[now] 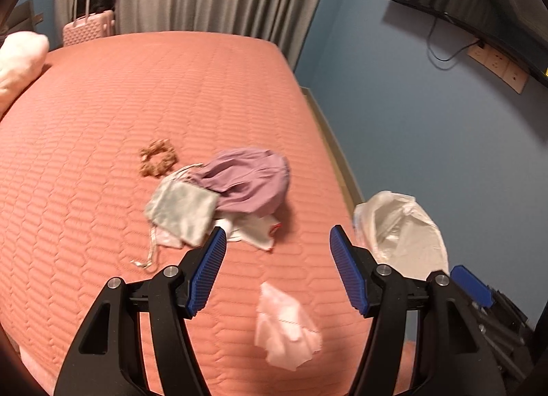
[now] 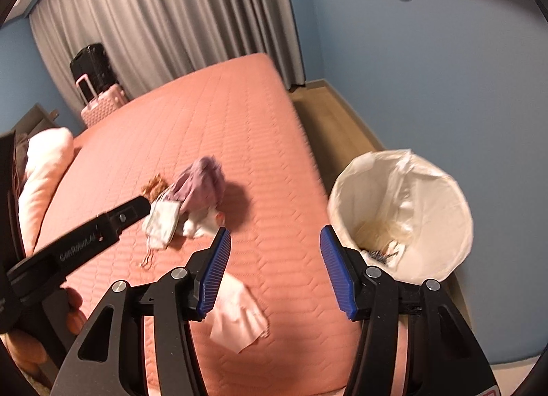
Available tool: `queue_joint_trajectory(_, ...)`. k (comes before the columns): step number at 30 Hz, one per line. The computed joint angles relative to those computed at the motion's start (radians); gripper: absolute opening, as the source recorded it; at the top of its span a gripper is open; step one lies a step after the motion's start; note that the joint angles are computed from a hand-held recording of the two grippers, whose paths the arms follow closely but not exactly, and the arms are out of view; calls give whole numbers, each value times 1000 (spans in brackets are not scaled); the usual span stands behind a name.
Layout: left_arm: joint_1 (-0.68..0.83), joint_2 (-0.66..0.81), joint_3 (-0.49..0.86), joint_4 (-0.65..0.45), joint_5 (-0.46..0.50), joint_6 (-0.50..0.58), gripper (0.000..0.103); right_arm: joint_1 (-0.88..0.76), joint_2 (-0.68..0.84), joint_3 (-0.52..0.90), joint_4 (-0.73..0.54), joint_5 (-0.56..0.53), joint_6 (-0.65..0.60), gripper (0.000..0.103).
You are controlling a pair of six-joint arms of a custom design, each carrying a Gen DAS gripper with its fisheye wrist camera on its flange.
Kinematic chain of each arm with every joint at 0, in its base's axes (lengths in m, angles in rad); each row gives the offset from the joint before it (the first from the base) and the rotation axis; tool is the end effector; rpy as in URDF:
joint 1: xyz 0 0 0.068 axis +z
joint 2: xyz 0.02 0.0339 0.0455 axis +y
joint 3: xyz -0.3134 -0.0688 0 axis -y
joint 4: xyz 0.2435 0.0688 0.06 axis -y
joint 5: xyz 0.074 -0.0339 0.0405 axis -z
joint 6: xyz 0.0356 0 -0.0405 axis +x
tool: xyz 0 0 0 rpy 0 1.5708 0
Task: Collect trash
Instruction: 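Move both open tools back over the pink cloth on the bed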
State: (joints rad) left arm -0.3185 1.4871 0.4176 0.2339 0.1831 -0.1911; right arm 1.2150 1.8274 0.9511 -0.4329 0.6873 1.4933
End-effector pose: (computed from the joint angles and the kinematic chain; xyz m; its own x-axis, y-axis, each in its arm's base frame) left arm 0.2226 -0.0802 0.1602 -0.7721 0.0579 -0.6329 0.2824 0.9234 -0.2600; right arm 0.1353 0.2993 0.1699 -0.6914 0.3517 -0.6310 0.2838 0.9355 0.2104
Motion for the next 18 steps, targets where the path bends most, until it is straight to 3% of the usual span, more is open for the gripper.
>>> queue_joint_trajectory(3,52,14,-21,18,14,28,60,6,49,31,17,-24,-7,60)
queue_joint_trajectory(18,246,96,-91,64,90,168,60,22,276,162,89,-161,-51,60)
